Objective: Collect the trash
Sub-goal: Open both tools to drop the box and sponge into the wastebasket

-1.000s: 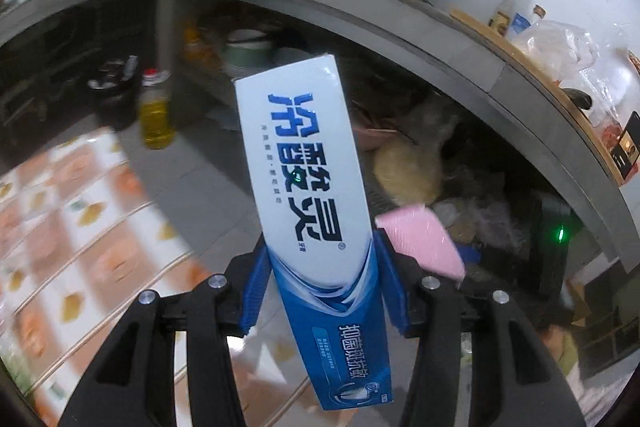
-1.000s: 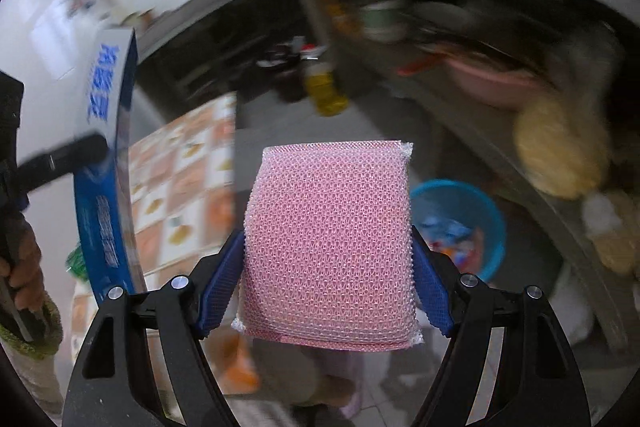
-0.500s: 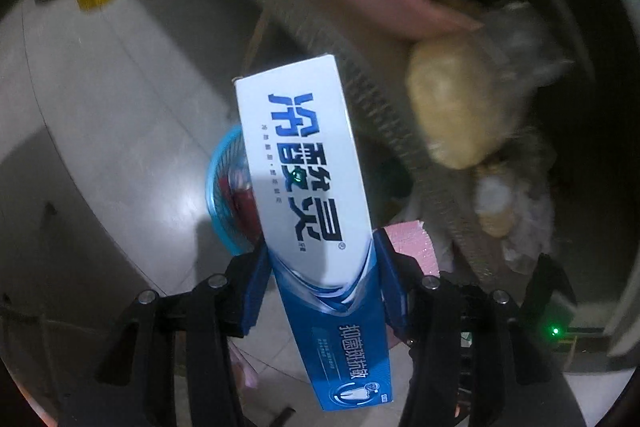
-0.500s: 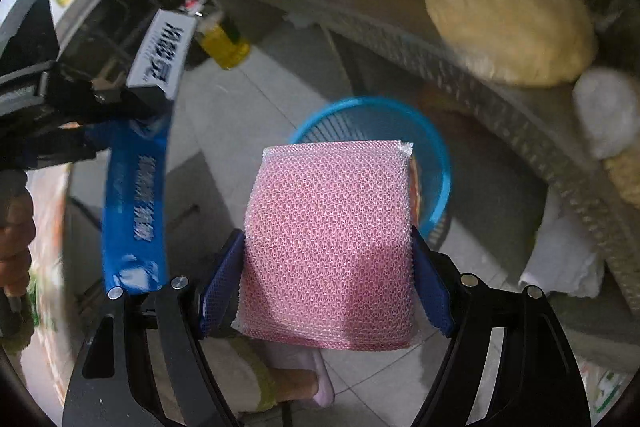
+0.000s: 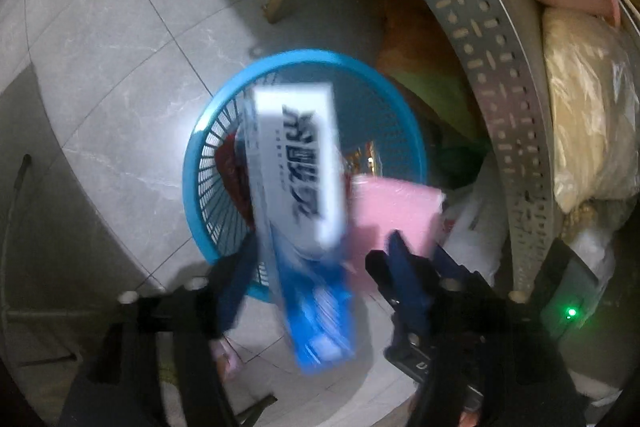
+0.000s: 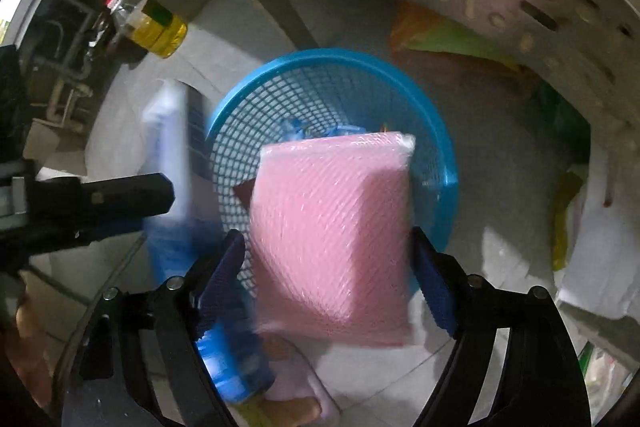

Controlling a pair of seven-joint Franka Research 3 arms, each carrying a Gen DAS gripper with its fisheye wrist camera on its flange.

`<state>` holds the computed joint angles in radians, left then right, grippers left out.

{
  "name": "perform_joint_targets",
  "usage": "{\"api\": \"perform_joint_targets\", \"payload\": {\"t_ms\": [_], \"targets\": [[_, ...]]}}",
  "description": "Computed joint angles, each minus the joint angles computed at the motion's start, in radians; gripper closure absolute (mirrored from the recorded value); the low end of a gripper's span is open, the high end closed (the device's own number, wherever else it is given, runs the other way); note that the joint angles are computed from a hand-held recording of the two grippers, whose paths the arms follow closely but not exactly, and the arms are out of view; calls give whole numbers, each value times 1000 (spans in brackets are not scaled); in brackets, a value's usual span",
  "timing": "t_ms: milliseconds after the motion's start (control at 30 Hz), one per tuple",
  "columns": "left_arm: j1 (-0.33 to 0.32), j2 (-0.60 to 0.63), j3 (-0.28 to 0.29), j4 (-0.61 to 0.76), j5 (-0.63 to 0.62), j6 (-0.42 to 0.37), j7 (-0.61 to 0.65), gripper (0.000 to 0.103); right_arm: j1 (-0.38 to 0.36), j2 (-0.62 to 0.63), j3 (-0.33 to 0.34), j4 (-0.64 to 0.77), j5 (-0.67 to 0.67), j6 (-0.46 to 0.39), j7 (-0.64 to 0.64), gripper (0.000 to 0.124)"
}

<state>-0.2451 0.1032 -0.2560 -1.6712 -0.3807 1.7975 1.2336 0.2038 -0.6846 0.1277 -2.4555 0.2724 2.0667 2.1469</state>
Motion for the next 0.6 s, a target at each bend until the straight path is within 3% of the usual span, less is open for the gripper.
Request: {"api": "perform_joint_targets", "payload": {"t_ms": [267, 600], "targets": [[7, -73, 14, -16, 10, 36, -8, 27, -16, -63, 40, -7, -70, -17, 60, 39], [11, -330, 84, -85, -44, 51, 115, 22, 2, -228, 86, 15, -92, -70, 120, 39]]}}
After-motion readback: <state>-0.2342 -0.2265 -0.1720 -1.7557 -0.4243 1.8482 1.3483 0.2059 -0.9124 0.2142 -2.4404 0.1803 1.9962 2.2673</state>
